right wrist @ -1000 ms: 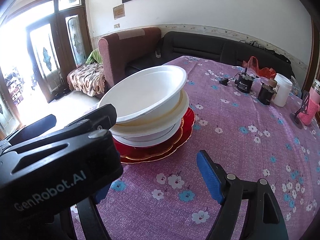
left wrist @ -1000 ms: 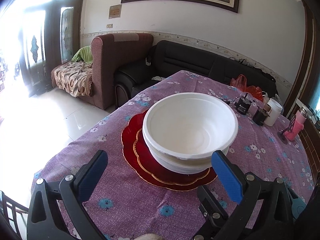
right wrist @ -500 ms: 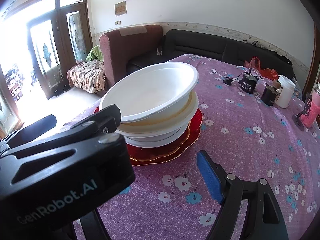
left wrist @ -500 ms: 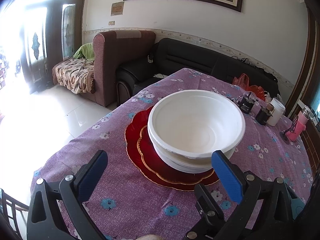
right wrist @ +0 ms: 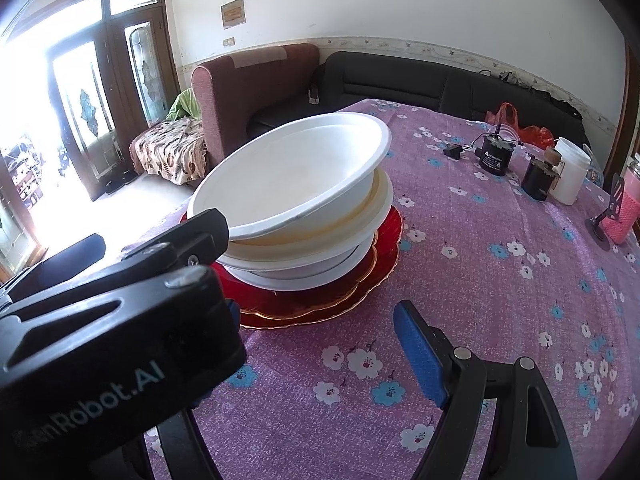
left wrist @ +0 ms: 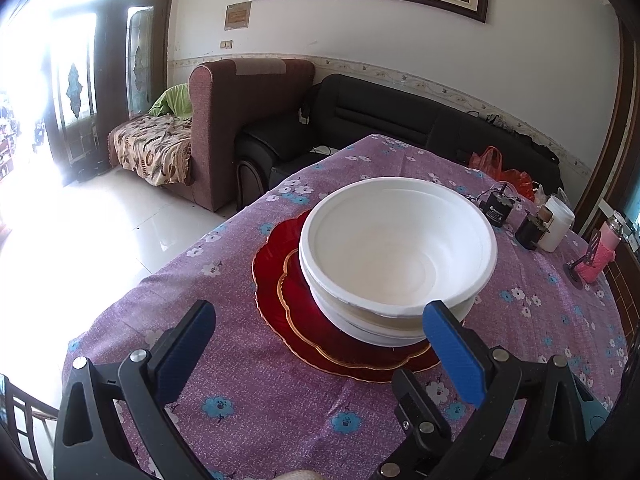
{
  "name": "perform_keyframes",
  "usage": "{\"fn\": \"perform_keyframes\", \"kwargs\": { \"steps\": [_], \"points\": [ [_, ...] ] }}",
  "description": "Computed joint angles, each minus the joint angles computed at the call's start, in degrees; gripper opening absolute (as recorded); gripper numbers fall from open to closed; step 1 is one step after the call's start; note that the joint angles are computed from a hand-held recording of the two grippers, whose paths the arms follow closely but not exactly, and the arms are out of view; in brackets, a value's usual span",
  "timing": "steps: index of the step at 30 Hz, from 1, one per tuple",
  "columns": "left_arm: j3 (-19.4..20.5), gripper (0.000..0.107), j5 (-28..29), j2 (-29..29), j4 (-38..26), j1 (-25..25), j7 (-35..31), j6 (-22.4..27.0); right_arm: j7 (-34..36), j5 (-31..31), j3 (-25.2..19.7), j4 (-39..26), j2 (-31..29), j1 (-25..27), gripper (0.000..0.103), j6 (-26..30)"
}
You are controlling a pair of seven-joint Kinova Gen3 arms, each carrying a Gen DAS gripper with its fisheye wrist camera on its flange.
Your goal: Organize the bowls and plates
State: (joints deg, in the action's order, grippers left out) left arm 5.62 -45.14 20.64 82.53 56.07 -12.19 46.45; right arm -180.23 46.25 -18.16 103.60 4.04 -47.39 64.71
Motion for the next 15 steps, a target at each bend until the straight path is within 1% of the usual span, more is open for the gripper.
{"fn": "perform_keyframes", "kwargs": {
  "steps": [11,13,15],
  "points": [
    [0.0,0.103,0.8,0.2,-0.6,-0.5,0.3,0.9,0.4,-0.4,0.0,0.6,-0.4,0.2,0.083,-1.3],
    [-0.6,0.103,-0.5,0.5,-1.0,0.6,1.7,2.2,0.5,-0.5,-0.1,0.8,-0.6,0.4,0.083,-1.6],
    [-0.5,0.103,-1.0,0.4,-0.9,0.7,1.9,2.4,0.5,-0.5,-0.2,1.1,-0.9,0.5,0.083,-1.8]
  ]
}}
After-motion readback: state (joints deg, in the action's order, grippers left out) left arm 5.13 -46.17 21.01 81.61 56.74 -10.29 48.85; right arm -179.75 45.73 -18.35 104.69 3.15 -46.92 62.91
